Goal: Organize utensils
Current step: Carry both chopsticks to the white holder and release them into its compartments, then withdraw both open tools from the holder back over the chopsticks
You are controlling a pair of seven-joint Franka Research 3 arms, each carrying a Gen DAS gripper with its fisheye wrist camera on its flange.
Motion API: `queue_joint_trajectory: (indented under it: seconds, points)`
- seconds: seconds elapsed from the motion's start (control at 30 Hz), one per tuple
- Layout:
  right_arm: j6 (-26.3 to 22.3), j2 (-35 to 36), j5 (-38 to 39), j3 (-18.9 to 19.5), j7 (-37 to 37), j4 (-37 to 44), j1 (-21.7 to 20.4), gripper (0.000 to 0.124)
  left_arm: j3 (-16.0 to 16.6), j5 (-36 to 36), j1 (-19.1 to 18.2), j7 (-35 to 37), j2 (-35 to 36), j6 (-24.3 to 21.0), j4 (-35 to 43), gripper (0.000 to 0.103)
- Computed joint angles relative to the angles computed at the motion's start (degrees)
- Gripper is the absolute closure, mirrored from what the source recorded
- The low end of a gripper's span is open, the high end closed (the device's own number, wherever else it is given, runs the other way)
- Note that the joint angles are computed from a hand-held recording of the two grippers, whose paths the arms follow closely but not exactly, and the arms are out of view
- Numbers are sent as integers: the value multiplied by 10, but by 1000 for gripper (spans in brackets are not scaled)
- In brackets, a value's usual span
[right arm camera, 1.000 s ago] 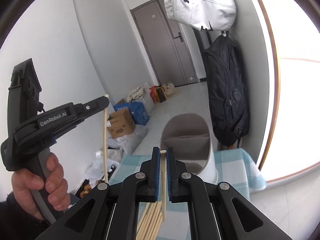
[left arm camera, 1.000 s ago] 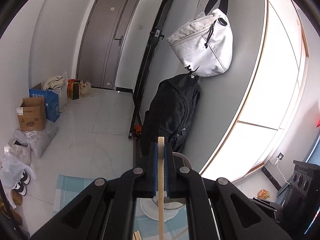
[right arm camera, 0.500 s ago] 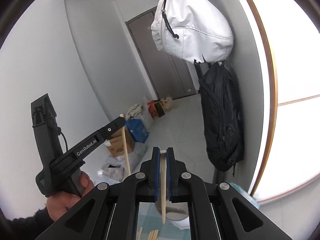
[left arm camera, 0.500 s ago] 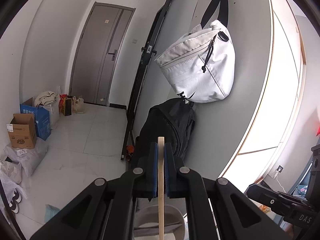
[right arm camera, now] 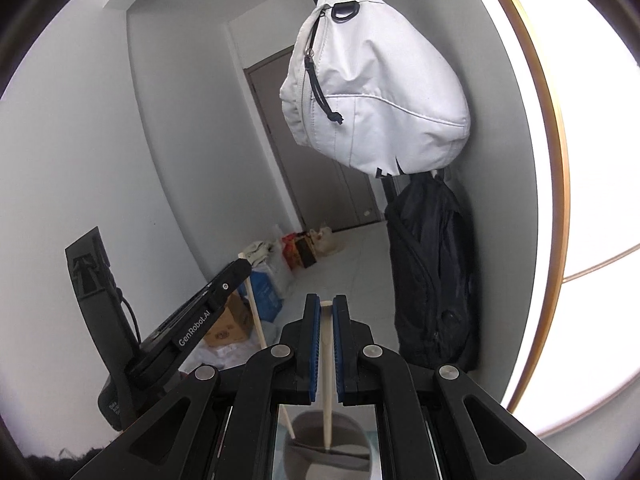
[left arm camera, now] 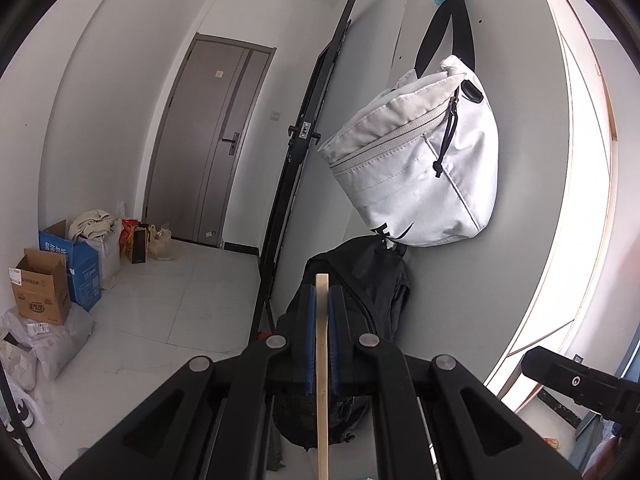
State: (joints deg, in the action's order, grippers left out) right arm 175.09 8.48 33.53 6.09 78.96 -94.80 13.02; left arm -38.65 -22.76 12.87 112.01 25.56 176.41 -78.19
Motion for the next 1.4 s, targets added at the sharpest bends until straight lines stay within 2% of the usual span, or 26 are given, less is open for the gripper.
queue_joint_trajectory:
  seconds: [0.03, 0.17, 0.2, 0.23, 0.27, 0.3, 0.33, 0.37, 0.43, 0.5, 0.57, 0.6, 0.67, 0.73, 0.83, 0.87, 0.9, 0.93, 0.97, 1.0, 1.03, 1.13, 1.2, 1.33, 1.4]
  points:
    - [7, 4, -27, -13, 23, 0, 10, 118, -6, 0, 3, 7, 6, 0, 2, 100]
    - [12, 17, -68, -24, 51, 0, 19, 118, -13, 6, 3, 20, 18, 4, -1, 100]
    - [12, 20, -78, -26, 56, 0, 20, 118, -4, 10, -4, 14, 16, 9, -5, 100]
    - [11, 23, -85, -26, 58, -2, 20, 118, 25, 55, -20, -31, 8, 27, -22, 100]
    - [12, 25, -86, -22, 56, -4, 17, 118, 34, 65, -25, -40, 4, 37, -33, 100]
    - [9, 27, -79, -14, 46, -5, 10, 118, 23, 35, -19, -10, 3, 41, -38, 100]
    - [3, 29, -75, -9, 42, -6, 6, 118, 1, 45, 0, -13, 4, 49, -49, 100]
    - [-4, 30, -68, -4, 35, -8, 2, 118, -7, 53, 7, -12, 1, 65, -66, 100]
    - [-14, 32, -54, 4, 21, -11, -3, 118, -55, 69, 44, 3, 8, 80, -83, 100]
    - [-27, 35, -39, 10, 6, -11, -8, 118, -94, 87, 74, 10, 15, 72, -90, 100]
    - [-42, 36, -11, 22, -22, -10, -16, 118, -153, 104, 122, 26, 23, 61, -106, 100]
    - [-47, 35, -4, 22, -30, -11, -16, 118, -164, 115, 130, 23, 28, 50, -102, 100]
    - [-60, 34, 2, 19, -37, -12, -13, 118, -227, 114, 183, 34, 44, -6, -101, 100]
    - [-67, 28, 28, 23, -57, -16, -17, 115, -265, 93, 218, 61, 55, -67, -94, 100]
    - [-67, 21, 100, 35, -106, -20, -27, 113, -296, 58, 249, 91, 63, -141, -82, 98]
    - [-70, 22, 118, 35, -117, -16, -29, 106, -302, 45, 260, 95, 59, -165, -79, 88]
    - [-64, 13, 142, 36, -126, -27, -30, 100, -295, 37, 263, 90, 46, -172, -82, 67]
    - [-55, 8, 152, 32, -126, -33, -26, 96, -280, 31, 263, 74, 23, -168, -90, 55]
    - [-46, -2, 167, 30, -129, -45, -24, 87, -282, 17, 272, 78, 12, -162, -99, 43]
    - [-41, -11, 182, 29, -134, -54, -22, 83, -295, -3, 289, 90, 5, -160, -107, 43]
    - [-36, -21, 195, 26, -137, -65, -19, 83, -293, -12, 294, 93, -6, -164, -111, 42]
    - [-32, -44, 207, 13, -125, -91, -7, 77, -268, -31, 293, 82, -47, -169, -123, 41]
    - [-28, -58, 196, 4, -113, -107, 2, 75, -241, -37, 281, 66, -72, -172, -128, 29]
    - [-22, -87, 175, -7, -96, -137, 19, 69, -222, -91, 290, 73, -132, -166, -161, 28]
    - [-22, -101, 176, -11, -94, -150, 27, 66, -200, -92, 278, 61, -156, -161, -173, 28]
